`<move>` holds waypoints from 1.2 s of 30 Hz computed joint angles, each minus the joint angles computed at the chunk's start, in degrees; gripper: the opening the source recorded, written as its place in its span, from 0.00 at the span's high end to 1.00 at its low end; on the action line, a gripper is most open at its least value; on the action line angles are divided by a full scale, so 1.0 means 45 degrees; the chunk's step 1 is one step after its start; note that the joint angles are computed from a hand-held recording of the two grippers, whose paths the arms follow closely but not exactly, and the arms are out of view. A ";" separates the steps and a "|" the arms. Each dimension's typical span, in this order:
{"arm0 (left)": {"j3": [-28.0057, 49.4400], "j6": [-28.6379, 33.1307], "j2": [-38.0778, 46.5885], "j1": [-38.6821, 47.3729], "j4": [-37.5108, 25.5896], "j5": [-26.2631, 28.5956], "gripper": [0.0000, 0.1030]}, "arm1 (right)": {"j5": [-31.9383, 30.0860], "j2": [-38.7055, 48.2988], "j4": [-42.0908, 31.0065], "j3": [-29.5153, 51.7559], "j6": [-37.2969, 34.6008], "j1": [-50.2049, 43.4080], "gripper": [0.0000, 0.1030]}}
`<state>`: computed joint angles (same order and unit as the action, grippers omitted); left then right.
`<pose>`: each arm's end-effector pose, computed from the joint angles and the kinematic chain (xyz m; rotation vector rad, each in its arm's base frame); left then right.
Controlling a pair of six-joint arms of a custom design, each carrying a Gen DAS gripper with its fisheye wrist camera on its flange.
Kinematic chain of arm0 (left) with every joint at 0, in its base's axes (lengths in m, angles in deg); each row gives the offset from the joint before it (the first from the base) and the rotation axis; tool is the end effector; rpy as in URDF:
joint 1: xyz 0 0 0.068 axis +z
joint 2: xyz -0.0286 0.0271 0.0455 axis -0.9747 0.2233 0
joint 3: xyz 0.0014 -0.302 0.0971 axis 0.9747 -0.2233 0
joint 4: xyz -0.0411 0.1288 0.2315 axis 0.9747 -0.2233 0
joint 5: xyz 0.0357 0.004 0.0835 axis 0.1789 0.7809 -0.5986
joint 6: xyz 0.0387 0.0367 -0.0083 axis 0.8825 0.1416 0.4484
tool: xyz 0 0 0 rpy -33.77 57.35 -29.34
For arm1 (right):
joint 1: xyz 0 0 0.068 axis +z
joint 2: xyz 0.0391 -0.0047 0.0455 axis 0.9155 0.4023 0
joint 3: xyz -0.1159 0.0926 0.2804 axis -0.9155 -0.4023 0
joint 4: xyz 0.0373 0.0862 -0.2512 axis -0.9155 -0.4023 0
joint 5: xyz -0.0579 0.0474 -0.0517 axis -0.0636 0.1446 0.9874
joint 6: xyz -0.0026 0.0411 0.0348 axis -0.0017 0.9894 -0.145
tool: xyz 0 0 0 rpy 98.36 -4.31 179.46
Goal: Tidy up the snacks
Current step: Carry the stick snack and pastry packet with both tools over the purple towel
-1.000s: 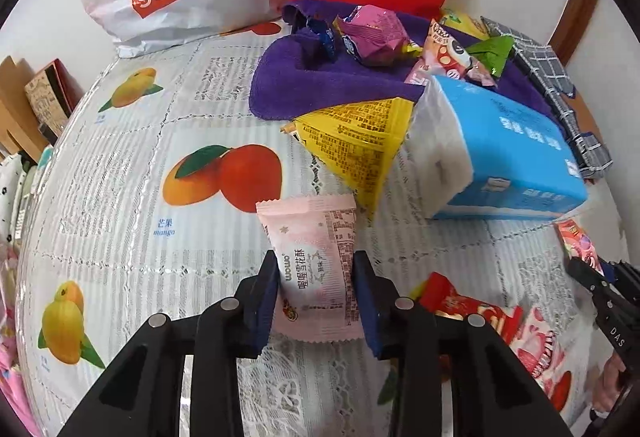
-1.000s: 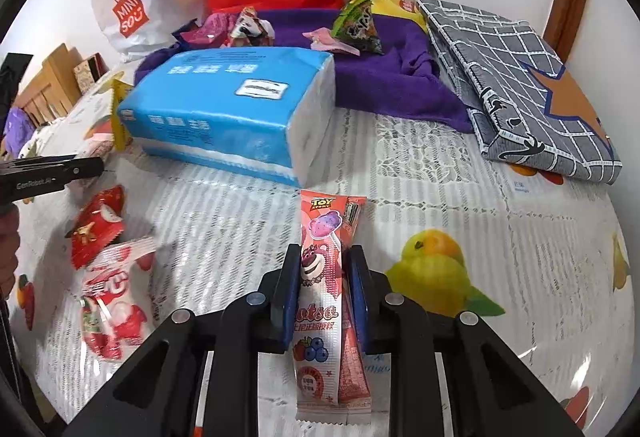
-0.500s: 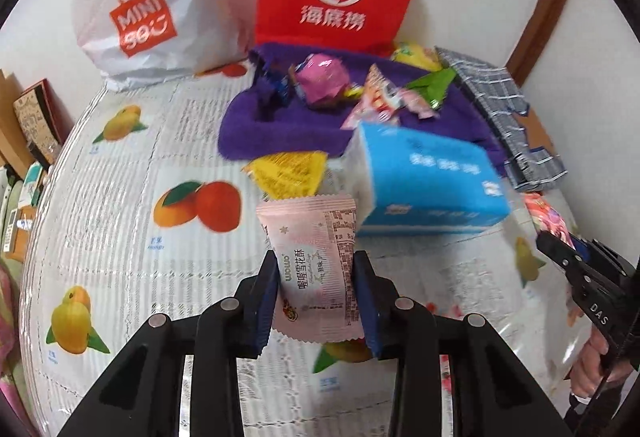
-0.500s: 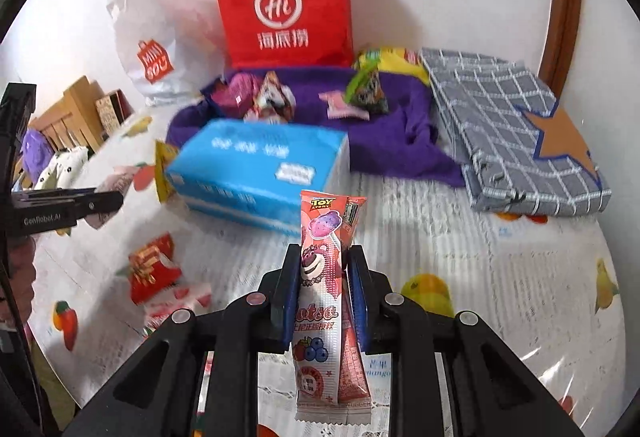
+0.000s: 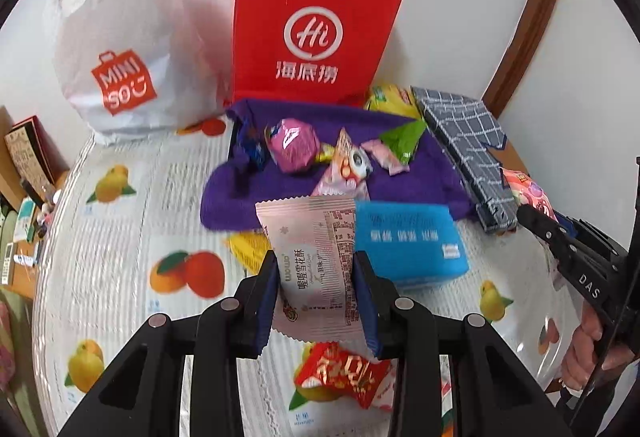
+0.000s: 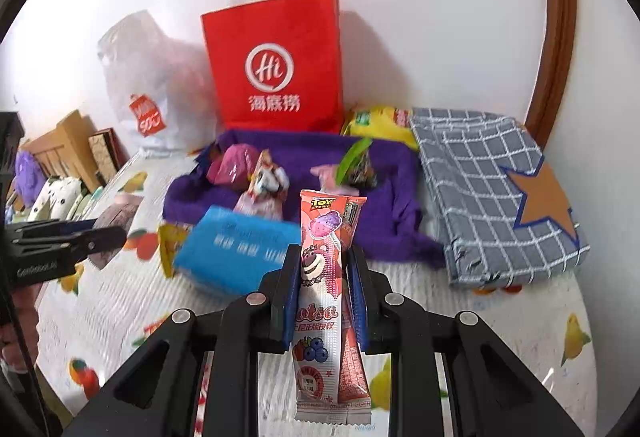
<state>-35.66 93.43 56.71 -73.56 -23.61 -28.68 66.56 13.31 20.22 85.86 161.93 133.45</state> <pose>0.2152 -0.0030 0.1928 0.6366 2.4560 -0.4387 0.0992 0.1728 0.1825 0.3589 2.3378 -0.0296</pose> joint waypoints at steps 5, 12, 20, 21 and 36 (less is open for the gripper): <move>0.0812 -0.0464 0.0496 -0.0376 0.0151 -0.0076 0.67 | -0.0049 -0.0327 0.0450 0.0285 -0.1608 -0.1300 0.78; 0.1999 -0.1181 0.1539 -0.1012 0.0692 -0.0510 0.67 | -0.0818 -0.0408 0.2147 0.0340 -0.4420 -0.3735 0.78; 0.3530 -0.2056 0.3319 -0.1821 0.1396 -0.0970 0.67 | -0.1983 0.0201 0.4415 0.0478 -0.7089 -0.6141 0.78; 0.3739 -0.2171 0.3573 -0.1924 0.1415 -0.1024 0.67 | -0.2091 0.0309 0.4614 0.0523 -0.7300 -0.6338 0.78; 0.5621 -0.2930 0.6450 -0.3210 0.2240 -0.1556 0.67 | -0.4198 0.2392 0.7168 0.0749 -0.9812 -0.8591 0.78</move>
